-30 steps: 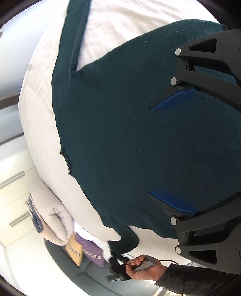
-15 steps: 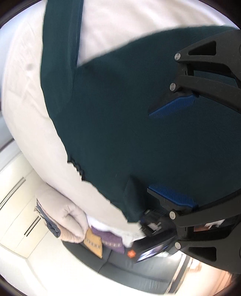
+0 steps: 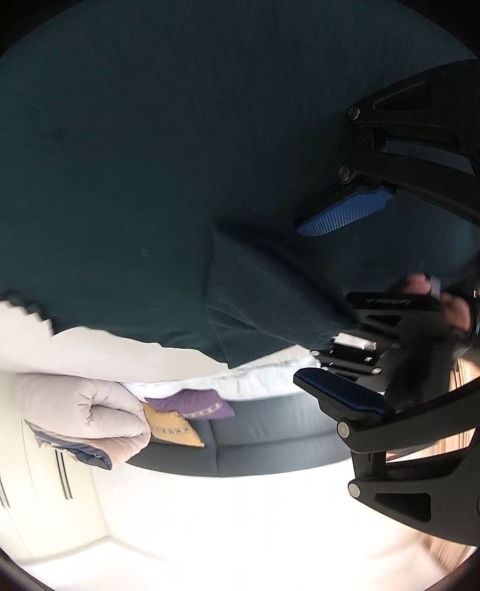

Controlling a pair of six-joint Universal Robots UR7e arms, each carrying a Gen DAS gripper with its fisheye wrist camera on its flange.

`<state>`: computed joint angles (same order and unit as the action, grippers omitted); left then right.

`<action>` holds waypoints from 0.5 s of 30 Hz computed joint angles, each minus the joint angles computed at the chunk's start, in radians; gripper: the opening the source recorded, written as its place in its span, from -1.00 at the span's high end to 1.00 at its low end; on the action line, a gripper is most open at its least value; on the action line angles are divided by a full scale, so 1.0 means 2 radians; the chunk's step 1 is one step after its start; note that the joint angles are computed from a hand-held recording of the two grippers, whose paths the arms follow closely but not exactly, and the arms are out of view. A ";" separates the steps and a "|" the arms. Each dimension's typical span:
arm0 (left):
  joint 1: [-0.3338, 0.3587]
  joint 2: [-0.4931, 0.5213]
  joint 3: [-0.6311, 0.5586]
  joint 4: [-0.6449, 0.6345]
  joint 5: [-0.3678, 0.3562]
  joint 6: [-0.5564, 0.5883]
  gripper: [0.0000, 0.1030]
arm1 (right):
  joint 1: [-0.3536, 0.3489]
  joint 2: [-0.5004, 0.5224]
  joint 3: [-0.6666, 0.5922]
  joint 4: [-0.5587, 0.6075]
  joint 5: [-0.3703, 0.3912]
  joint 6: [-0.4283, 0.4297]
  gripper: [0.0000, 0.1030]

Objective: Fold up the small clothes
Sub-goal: 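Fold the held sleeve across the sweater body with the left gripper, then lay the sleeve down and smooth the folded side with the left gripper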

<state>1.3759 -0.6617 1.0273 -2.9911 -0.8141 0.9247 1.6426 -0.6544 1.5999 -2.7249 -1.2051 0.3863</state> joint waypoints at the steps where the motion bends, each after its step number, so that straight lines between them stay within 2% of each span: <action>1: 0.000 -0.002 0.001 0.004 -0.003 -0.007 0.88 | 0.000 0.010 -0.006 -0.011 0.002 0.012 -0.35; 2: 0.001 -0.004 0.002 0.009 -0.005 -0.013 0.88 | 0.000 0.020 -0.014 -0.019 0.007 0.018 -0.25; 3: 0.002 -0.005 0.001 0.018 -0.006 -0.022 0.87 | 0.002 0.028 -0.024 -0.020 0.003 0.017 -0.02; 4: 0.002 -0.007 -0.001 0.030 -0.006 -0.034 0.83 | 0.006 0.036 -0.034 -0.017 -0.007 0.012 0.30; 7: 0.005 -0.017 -0.002 0.061 -0.016 -0.081 0.70 | 0.024 0.049 -0.057 -0.003 -0.053 -0.011 0.72; 9: 0.007 -0.029 0.000 0.085 -0.029 -0.123 0.27 | 0.034 0.049 -0.063 -0.001 -0.084 -0.032 0.79; 12: 0.011 -0.050 0.011 0.108 -0.058 -0.176 0.06 | 0.042 0.048 -0.071 -0.017 -0.118 -0.039 0.85; 15: 0.015 -0.066 0.015 0.122 -0.086 -0.217 0.01 | 0.047 0.037 -0.082 -0.018 -0.153 -0.058 0.86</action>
<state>1.4052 -0.7942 1.0564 -2.7464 -0.9852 0.4907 1.7374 -0.5796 1.4360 -2.7618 -1.5114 0.2712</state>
